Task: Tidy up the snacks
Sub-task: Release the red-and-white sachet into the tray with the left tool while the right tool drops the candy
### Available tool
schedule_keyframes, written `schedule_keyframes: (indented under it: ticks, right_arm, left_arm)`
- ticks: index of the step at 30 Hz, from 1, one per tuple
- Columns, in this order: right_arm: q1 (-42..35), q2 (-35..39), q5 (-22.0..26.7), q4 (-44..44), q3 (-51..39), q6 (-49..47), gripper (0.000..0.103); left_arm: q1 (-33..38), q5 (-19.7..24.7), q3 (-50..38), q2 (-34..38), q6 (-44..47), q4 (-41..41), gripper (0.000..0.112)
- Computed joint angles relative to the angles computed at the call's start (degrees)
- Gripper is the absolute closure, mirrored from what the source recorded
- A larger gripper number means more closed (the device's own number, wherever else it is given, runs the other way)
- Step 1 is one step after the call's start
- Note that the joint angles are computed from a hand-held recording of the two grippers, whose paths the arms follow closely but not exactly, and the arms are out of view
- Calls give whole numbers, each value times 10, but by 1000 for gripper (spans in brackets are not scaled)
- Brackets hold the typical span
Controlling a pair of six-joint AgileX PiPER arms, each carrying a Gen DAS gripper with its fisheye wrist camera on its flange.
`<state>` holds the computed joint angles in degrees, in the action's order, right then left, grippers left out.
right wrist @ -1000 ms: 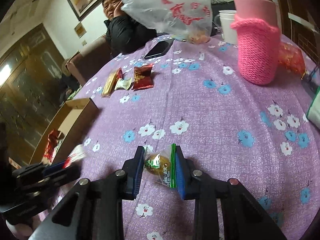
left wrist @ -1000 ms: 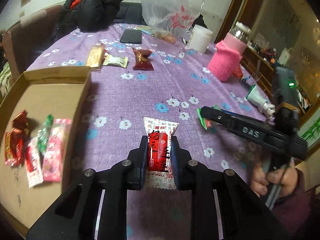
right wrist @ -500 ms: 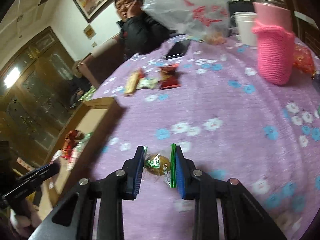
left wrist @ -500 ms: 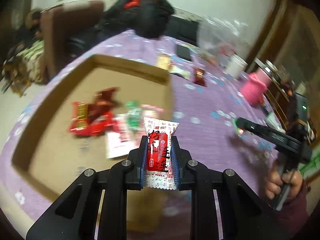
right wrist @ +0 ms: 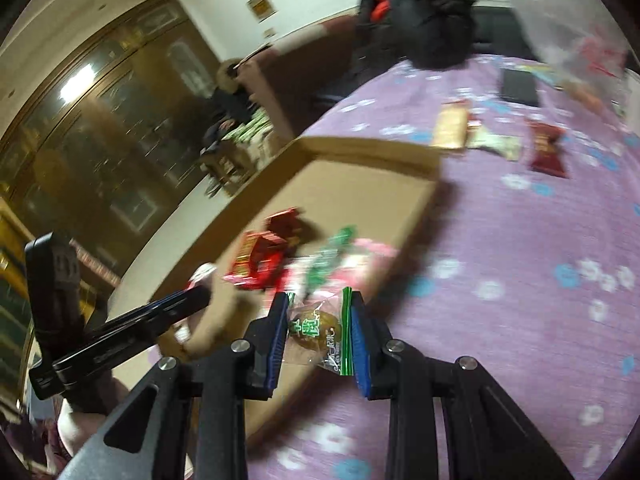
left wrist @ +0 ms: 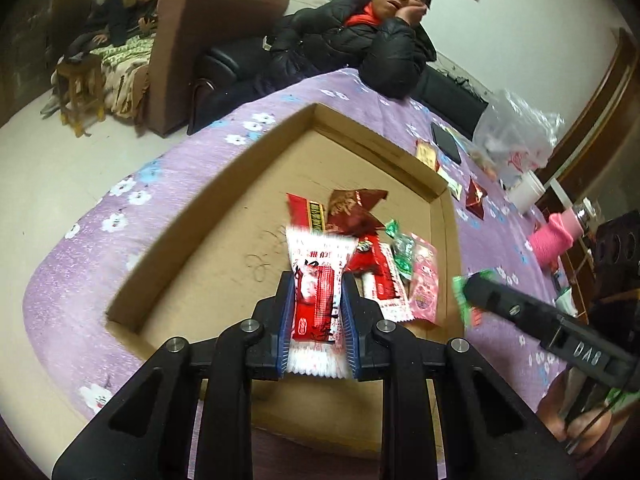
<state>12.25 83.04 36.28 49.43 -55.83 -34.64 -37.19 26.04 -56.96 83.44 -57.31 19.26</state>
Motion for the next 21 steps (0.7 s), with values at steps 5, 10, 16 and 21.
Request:
schedule_keyframes:
  ticks: [5, 10, 16, 21]
  right_arm:
    - [70, 37, -24, -31, -19, 45, 71]
    - [92, 50, -33, -39, -12, 54, 68]
    - [82, -1, -54, -56, 17, 69, 66]
    - [76, -66, -81, -85, 67, 96, 60]
  left_arm:
    - [16, -16, 18, -18, 31, -34, 92]
    - [18, 4, 8, -23, 49, -51, 84]
    - [-14, 39, -8, -26, 7, -6, 84]
    - [-93, 114, -40, -21, -92, 116, 84]
